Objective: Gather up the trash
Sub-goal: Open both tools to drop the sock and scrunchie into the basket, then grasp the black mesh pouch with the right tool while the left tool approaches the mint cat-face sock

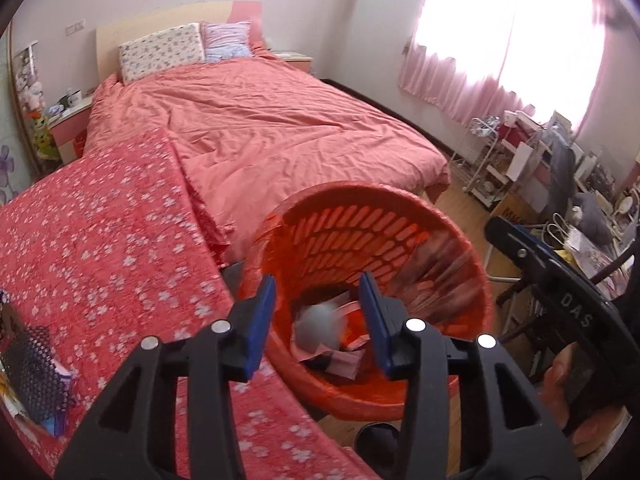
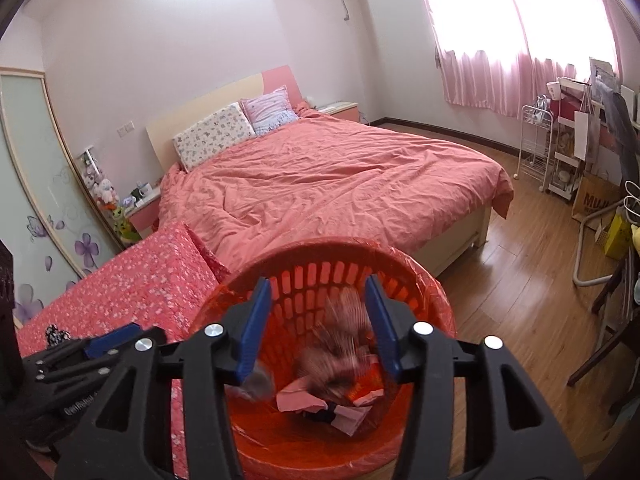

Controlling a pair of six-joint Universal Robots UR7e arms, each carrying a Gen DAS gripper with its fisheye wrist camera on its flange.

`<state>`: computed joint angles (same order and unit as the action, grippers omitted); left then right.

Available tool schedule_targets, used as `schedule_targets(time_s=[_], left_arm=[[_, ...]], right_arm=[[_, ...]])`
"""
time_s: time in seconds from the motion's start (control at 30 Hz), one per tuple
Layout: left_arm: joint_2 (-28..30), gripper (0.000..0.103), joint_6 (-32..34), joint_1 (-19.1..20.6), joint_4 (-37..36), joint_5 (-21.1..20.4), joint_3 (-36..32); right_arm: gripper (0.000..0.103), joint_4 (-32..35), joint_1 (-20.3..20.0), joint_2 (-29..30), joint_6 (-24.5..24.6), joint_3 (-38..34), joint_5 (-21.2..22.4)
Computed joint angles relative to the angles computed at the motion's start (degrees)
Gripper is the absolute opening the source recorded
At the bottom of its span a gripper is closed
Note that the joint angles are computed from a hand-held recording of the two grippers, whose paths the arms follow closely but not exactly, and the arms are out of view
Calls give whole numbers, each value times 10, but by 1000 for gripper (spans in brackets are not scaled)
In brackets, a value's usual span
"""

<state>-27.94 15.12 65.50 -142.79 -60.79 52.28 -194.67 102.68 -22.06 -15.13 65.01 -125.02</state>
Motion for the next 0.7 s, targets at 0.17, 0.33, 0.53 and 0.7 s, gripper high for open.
schedule_targets(time_s=[0.17, 0.33, 0.53, 0.7], left_arm=[[-34, 54, 23, 3, -46, 31, 55], [-92, 60, 34, 9, -98, 65, 129], [-162, 61, 49, 26, -168, 115, 205], [-202, 61, 41, 58, -197, 164, 221]], right_arm=[[57, -2, 8, 4, -15, 5, -18], [57, 12, 18, 10, -21, 5, -25], [57, 53, 35, 28, -24, -9, -24], [57, 86, 54, 53, -35, -29, -19]])
